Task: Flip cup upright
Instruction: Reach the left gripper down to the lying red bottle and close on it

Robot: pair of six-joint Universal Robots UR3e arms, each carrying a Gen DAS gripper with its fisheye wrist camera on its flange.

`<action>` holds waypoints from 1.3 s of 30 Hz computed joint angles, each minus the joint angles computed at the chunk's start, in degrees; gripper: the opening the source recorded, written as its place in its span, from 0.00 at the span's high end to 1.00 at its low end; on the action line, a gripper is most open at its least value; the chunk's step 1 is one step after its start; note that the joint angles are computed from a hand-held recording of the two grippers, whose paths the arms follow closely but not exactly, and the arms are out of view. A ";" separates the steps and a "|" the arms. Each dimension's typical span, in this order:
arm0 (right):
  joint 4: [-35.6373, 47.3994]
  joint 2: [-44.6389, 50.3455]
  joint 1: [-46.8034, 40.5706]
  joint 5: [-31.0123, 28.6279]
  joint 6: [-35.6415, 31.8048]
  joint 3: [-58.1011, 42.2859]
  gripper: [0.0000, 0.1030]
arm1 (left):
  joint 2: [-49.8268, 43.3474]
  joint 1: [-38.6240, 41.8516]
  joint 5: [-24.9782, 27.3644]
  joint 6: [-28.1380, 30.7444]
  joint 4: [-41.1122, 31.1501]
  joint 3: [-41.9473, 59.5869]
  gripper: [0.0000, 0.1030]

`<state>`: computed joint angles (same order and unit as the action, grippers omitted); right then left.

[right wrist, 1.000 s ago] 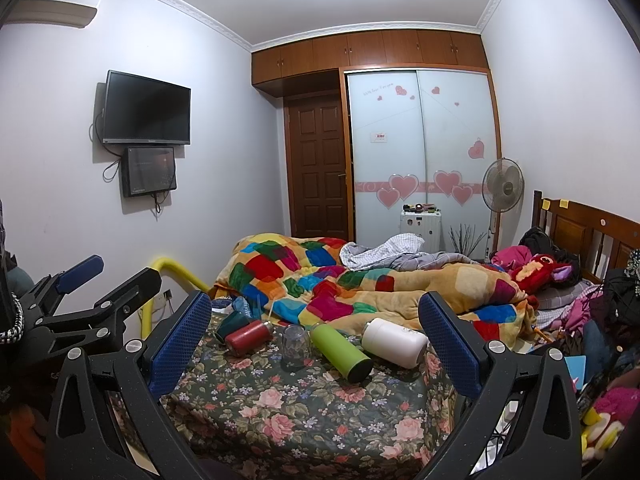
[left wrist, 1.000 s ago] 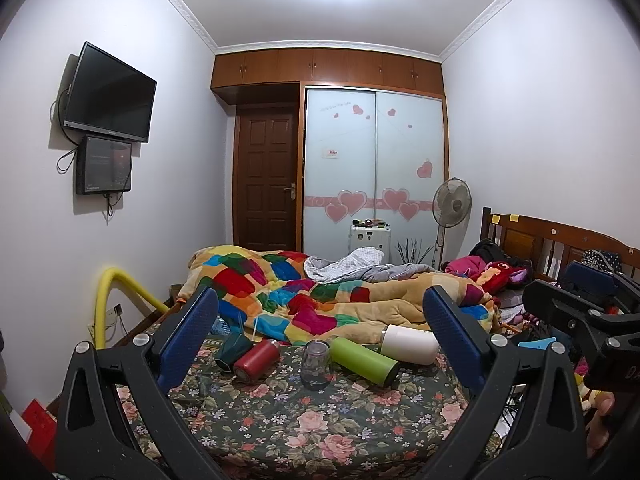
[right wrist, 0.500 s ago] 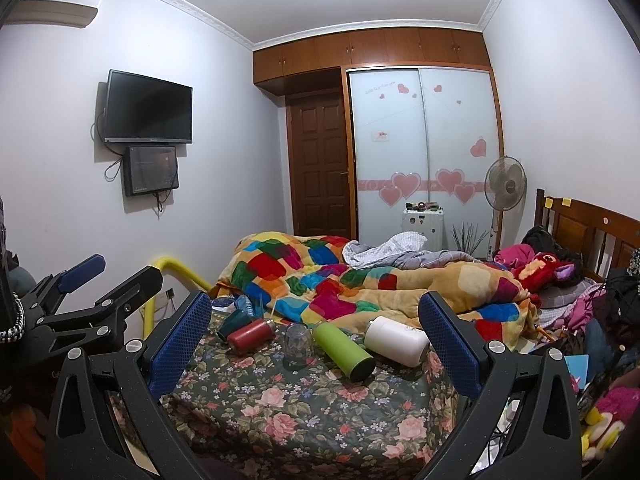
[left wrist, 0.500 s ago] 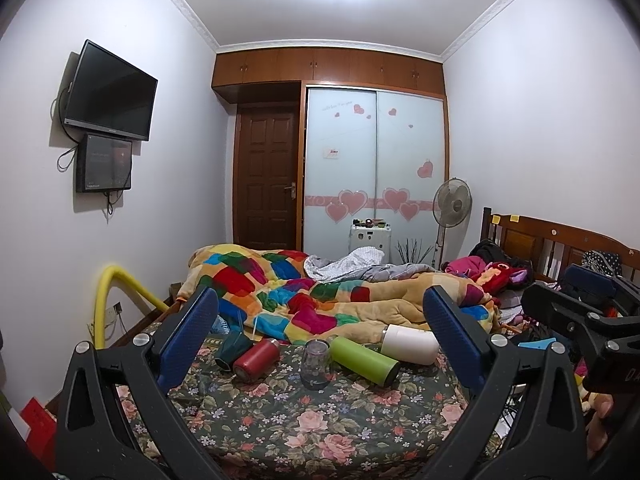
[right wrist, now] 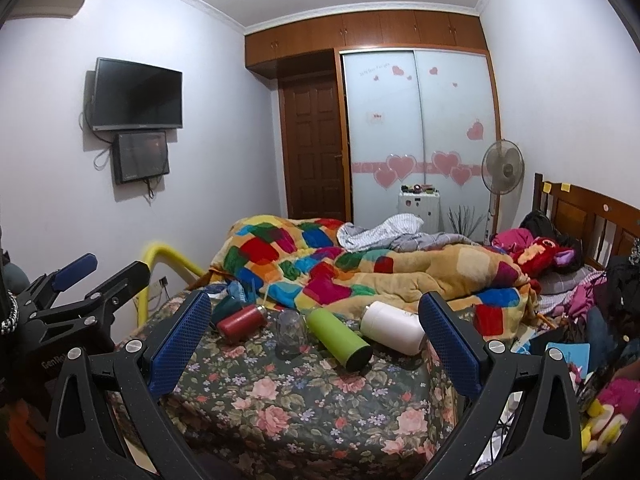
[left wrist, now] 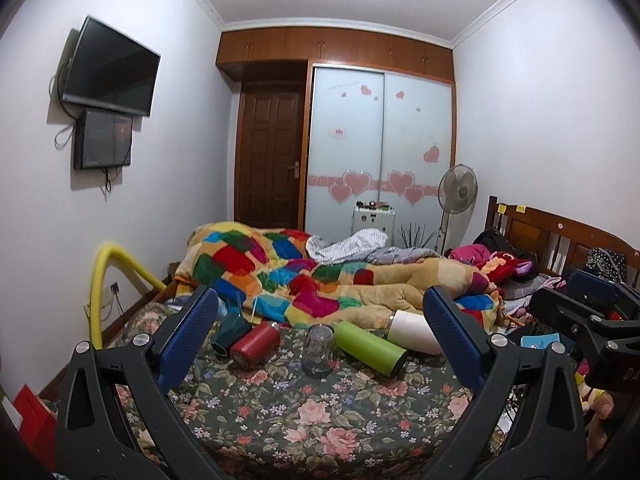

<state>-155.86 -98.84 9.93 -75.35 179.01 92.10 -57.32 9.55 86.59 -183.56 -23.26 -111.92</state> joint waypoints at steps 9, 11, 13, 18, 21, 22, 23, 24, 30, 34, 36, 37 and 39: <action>3.28 11.03 0.87 -4.75 -0.01 -6.07 0.00 | -15.03 7.81 -2.21 -1.32 -0.12 1.15 0.00; 4.30 13.61 0.86 -5.60 -0.02 -7.72 0.00 | -20.48 9.89 -3.44 -0.93 -0.90 2.97 0.00; 6.29 16.65 0.99 -6.49 -0.15 -10.40 0.00 | -27.45 11.73 -4.91 0.58 -1.78 6.10 0.00; 10.23 23.14 1.59 -9.06 -0.75 -16.13 0.00 | -42.60 13.75 -7.13 6.33 -5.77 16.66 0.10; 12.69 27.87 1.98 -10.18 -1.03 -20.70 0.00 | -51.42 13.46 -6.84 10.16 -8.10 24.92 0.14; 13.25 28.72 2.07 -10.40 -1.05 -21.59 0.00 | -53.99 13.38 -6.30 10.81 -9.15 27.75 0.18; 13.90 29.66 2.24 -10.62 -1.01 -22.73 0.00 | -55.88 13.47 -6.13 11.39 -10.34 30.18 0.20; 14.73 31.35 2.29 -10.70 -1.10 -24.53 0.00 | -58.50 13.64 -6.26 12.13 -11.45 33.27 0.24; 16.82 36.95 3.19 -12.00 -1.39 -30.65 0.00 | -68.49 13.87 -8.88 16.21 -20.26 47.80 0.41; 18.32 39.33 3.31 -11.87 -1.26 -33.56 0.00 | -71.85 13.24 -9.22 17.82 -24.39 53.44 0.41; 18.37 39.86 3.37 -11.73 -1.11 -34.03 0.00 | -72.96 13.04 -9.58 18.15 -25.36 55.23 0.41; 18.43 40.14 3.44 -11.68 -1.07 -34.30 0.00 | -73.83 12.94 -9.99 18.56 -26.64 56.82 0.41; 18.47 40.11 3.50 -11.60 -1.16 -34.24 0.00 | -76.09 12.56 -10.57 19.25 -30.60 61.14 0.41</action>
<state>-137.39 -58.73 13.43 -86.95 177.85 57.85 -133.42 22.12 76.01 -164.31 -53.86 -50.78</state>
